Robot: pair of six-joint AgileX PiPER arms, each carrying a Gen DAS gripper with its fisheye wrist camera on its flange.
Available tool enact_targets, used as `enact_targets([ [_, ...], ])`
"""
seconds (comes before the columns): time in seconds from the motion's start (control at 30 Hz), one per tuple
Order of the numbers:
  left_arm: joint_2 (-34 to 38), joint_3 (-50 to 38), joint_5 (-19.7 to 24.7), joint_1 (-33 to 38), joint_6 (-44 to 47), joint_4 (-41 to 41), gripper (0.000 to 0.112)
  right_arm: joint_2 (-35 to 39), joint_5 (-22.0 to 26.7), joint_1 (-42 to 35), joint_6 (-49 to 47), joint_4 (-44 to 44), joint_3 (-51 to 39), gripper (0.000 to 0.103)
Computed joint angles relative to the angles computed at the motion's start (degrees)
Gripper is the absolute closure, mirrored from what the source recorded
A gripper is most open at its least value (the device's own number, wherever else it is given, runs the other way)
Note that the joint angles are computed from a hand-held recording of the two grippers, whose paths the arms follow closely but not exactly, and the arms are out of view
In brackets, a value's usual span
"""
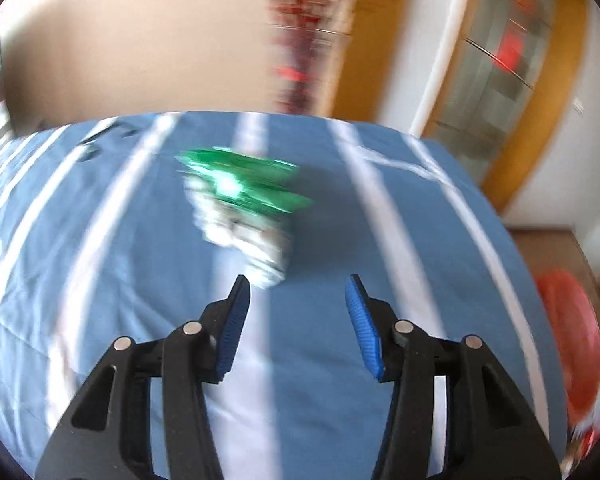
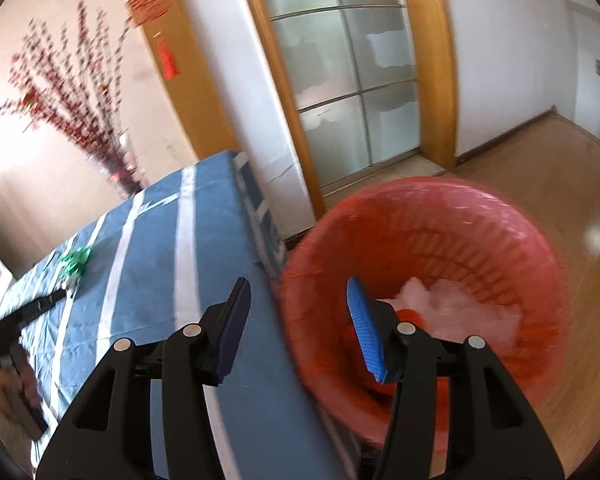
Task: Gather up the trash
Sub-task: 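Grasp the white paw-print bag with the left tool while the right tool grasps the green bag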
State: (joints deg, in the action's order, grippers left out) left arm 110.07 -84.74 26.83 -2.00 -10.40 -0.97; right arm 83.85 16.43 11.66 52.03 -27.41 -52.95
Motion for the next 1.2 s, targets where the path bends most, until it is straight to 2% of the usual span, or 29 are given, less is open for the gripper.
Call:
enact_targets([
  [0.1,4.42,-6.83,3.91,3.76,-0.84,-1.0,0.066,2.74,0.57,2.82,-0.66,0.34,-2.81,0.052],
  [0.23,9.59,-13.96,8.35,6.82,3.01,-7.51,0.068,5.77,1.68,5.85,-0.35,-0.84,-5.97,0.052],
  [0.4,11.67,-16.58,8.73,7.85,9.0,-15.26,0.068,8.96,3.43,8.62,0.8,-2.69,-9.3,0.052],
  [0.53,12.79,-18.04,9.79,7.98,8.64,-16.29,0.068,10.13,4.05,9.53,0.94,-2.87,-10.1,0.052],
  [0.73,16.22,-23.12,12.38,7.64,6.82,-14.57,0.086,11.35,5.48,11.18,2.06,-3.96,-11.47,0.052],
  [0.9,14.61,-19.66,10.08,7.49,8.0,-14.1,0.096,11.87,5.98,12.15,2.57,-4.52,-12.33,0.052],
  [1.2,7.19,-7.85,2.83,9.38,10.02,-9.2,0.098,15.59,6.59,15.56,-1.37,-0.9,-17.92,0.052],
])
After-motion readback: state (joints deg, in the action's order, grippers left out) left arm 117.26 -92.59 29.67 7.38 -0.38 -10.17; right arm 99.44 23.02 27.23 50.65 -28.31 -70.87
